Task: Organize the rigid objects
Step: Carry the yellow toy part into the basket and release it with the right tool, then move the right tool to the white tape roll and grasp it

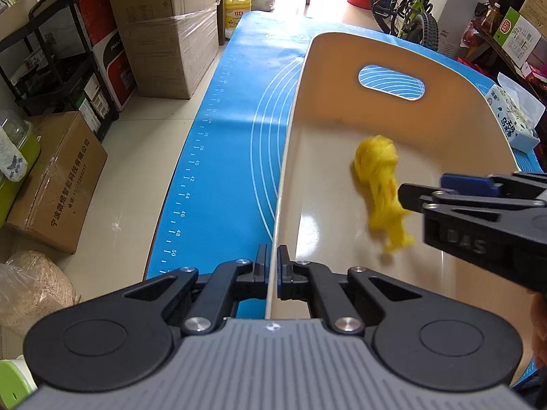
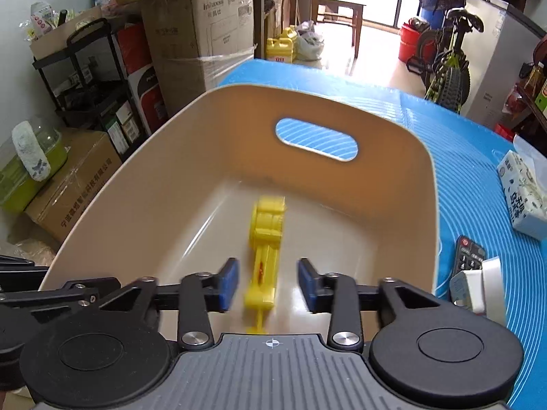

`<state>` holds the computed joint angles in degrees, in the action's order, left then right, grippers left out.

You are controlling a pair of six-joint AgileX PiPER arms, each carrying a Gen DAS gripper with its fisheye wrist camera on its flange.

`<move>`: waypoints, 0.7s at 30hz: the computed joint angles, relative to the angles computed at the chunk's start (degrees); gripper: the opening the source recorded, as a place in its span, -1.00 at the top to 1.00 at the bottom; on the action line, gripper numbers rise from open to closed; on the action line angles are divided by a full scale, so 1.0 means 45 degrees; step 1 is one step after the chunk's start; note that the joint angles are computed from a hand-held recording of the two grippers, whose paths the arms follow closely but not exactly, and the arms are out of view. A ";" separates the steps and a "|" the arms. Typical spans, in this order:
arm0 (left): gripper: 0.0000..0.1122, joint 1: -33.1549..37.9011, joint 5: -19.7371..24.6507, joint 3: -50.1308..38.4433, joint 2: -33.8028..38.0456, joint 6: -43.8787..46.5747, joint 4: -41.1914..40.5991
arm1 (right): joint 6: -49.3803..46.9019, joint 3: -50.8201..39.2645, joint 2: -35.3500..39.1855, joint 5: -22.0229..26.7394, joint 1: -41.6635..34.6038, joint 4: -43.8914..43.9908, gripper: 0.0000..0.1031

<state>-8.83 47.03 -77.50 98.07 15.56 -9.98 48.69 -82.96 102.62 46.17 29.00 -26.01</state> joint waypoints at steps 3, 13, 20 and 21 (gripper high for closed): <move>0.91 0.0008 -0.0006 0.0017 -0.0019 0.0017 -0.0036 | -0.0138 0.0582 -0.0774 -0.0444 -0.0215 0.0114 -0.12; 0.91 0.0076 0.0014 0.0011 -0.0012 0.0130 -0.0187 | 0.0065 0.2735 -0.4068 -0.0440 -0.1277 -0.1332 -0.23; 0.91 0.0084 0.0019 0.0002 -0.0006 0.0141 -0.0203 | -0.0328 0.4294 -0.5024 -0.0781 -0.3081 -0.1620 -0.24; 0.91 0.0080 0.0016 0.0004 -0.0006 0.0134 -0.0196 | -0.0379 0.4514 -0.5046 -0.0952 -0.3311 -0.1657 -0.24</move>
